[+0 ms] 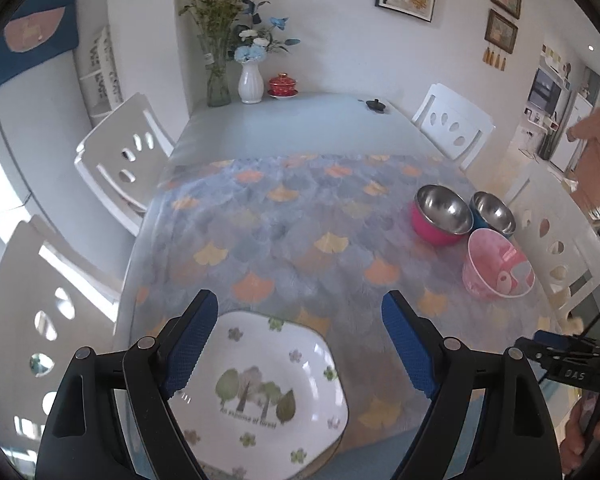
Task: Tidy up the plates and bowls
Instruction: 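Move both grippers toward the pink plastic bowl, then grasp the rim of the pink bowl with both grippers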
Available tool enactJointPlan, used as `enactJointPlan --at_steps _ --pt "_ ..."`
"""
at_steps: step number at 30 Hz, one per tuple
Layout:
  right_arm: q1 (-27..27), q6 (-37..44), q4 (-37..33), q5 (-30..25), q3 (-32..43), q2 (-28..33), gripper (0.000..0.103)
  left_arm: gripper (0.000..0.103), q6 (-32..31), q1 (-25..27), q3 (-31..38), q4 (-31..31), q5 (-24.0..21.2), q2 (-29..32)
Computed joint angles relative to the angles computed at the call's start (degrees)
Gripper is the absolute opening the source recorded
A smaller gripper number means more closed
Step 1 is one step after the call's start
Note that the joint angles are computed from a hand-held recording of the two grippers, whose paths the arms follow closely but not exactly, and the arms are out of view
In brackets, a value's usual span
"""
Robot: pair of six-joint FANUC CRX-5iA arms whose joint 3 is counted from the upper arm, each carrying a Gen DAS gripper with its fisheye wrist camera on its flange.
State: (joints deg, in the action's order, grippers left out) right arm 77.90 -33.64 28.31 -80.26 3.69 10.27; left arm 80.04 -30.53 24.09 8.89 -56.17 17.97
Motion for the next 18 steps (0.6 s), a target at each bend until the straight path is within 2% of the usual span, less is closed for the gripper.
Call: enactJointPlan --at_steps 6,10,13,16,18 --pt "0.27 -2.60 -0.71 -7.52 -1.52 -2.71 0.064 0.083 -6.80 -1.90 2.10 12.72 -1.18 5.91" --pt "-0.38 -4.63 -1.46 -9.27 -5.25 -6.46 0.064 0.083 -6.96 -4.68 9.45 18.60 -6.50 13.83" --pt "-1.42 -4.82 -1.56 -9.01 -8.61 -9.24 0.067 0.083 -4.41 -6.44 15.07 19.97 -9.52 18.87" --pt "-3.26 -4.63 -1.58 -6.02 -13.54 -13.01 0.070 0.083 0.50 -8.39 23.12 18.26 -13.10 24.57" --pt "-4.42 -4.35 -2.23 -4.52 -15.81 -14.77 0.070 0.083 2.23 -9.38 25.91 17.81 -14.09 26.75"
